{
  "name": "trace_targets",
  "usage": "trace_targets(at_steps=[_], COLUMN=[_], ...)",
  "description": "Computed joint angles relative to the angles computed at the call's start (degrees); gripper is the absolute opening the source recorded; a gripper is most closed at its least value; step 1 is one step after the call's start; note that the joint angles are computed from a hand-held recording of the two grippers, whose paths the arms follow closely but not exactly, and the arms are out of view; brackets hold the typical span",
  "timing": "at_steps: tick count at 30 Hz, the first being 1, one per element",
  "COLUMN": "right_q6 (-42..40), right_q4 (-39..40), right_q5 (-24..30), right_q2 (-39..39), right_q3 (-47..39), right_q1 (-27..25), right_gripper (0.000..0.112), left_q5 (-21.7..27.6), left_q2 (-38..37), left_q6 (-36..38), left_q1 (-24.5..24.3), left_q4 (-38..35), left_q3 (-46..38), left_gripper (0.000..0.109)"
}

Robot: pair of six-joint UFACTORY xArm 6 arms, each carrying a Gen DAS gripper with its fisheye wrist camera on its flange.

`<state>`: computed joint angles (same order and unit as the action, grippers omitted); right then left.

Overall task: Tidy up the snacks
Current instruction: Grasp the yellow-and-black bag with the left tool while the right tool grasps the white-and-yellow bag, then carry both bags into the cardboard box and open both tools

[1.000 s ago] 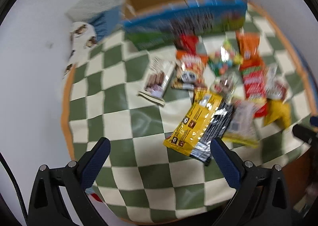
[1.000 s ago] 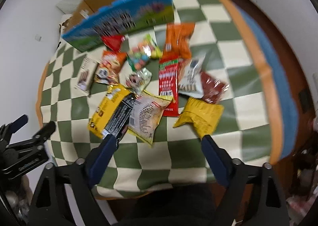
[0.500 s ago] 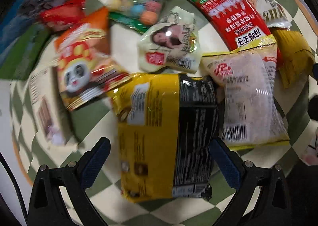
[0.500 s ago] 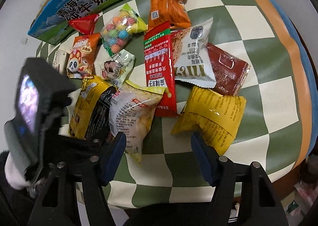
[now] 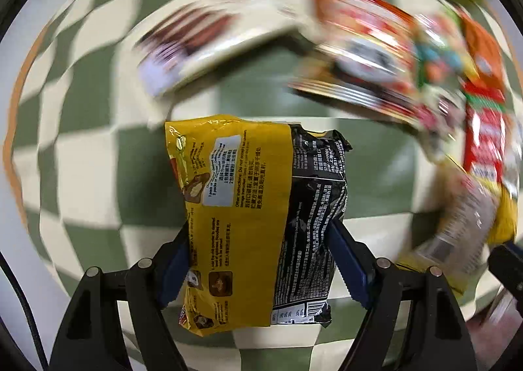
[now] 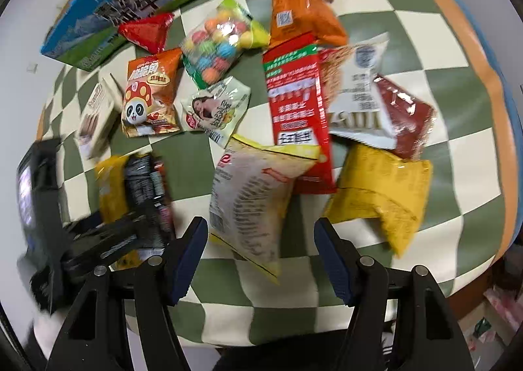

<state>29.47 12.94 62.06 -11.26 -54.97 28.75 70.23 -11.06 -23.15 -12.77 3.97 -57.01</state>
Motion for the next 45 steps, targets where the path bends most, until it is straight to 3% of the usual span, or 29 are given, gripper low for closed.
trace_targets(at_steps=[6, 8, 10, 13, 17, 18, 20, 21, 27, 31, 32, 36, 39, 45], right_q6=[4.2, 2.1, -2.0, -14.7, -24.1, -24.4, -23.0, -21.9, -11.5, -4.8, -4.3, -2.2, -1.7, -2.4], right_q4=[0.8, 0.1, -1.2, -1.0, -1.4, -2.4, -4.5, -4.5, -5.1, -7.7, -7.7, -8.3, -7.7, -7.1], right_q5=[0.6, 0.4, 1.0, 2.3, 4.2, 3.8, 3.0, 2.3, 0.1, -1.2, -1.8, -6.0, -7.6, -5.3], right_q2=[10.4, 12.8, 14.0, 14.5, 14.8, 14.6, 14.0, 13.4, 9.3, 10.4, 10.9, 9.4, 8.0, 1.6], right_q3=[-5.9, -7.5, -8.5, -9.2, -10.0, -10.0, -10.3, -10.1, -8.1, -6.4, -5.8, -0.4, 1.2, 2.0], right_q1=[1.6, 2.3, 3.0, 4.2, 3.9, 3.7, 3.3, 2.8, 2.9, 4.1, 4.3, 5.4, 5.1, 3.9], right_gripper=[0.069, 0.059, 0.053, 0.049, 0.050, 0.057, 0.075, 0.079, 0.079, 0.079, 0.079, 0.053, 0.044, 0.043], left_q5=[-1.8, -2.3, -1.0, 1.0, 1.9, 0.3, -1.0, -2.5, -4.5, -4.7, -4.7, -4.0, -6.8, -2.9], left_q2=[-1.0, -0.3, 1.0, 3.0, 4.2, 5.4, 8.5, 10.1, 10.0, 4.6, 4.0, -2.0, -1.7, -9.6], left_q6=[4.1, 8.4, 11.4, 14.0, 15.2, 14.4, 11.5, 10.6, 7.1, 4.7, 4.2, 2.9, 1.4, 1.3], left_q1=[5.8, 8.8, 10.7, 12.3, 12.8, 11.5, 7.2, 5.9, 4.5, 4.8, 4.5, 4.0, 2.5, 2.5], left_q4=[-6.8, -7.6, -7.8, -8.3, -9.1, -9.1, -9.1, -8.8, -7.3, -6.9, -6.8, -5.1, -4.1, -6.3], left_q3=[4.0, 4.5, 2.7, -0.5, -1.5, -0.9, -1.5, -1.4, -0.1, 3.8, 4.2, 8.4, 9.4, 10.8], left_gripper=[0.084, 0.085, 0.085, 0.085, 0.088, 0.089, 0.093, 0.093, 0.094, 0.086, 0.084, 0.083, 0.083, 0.083])
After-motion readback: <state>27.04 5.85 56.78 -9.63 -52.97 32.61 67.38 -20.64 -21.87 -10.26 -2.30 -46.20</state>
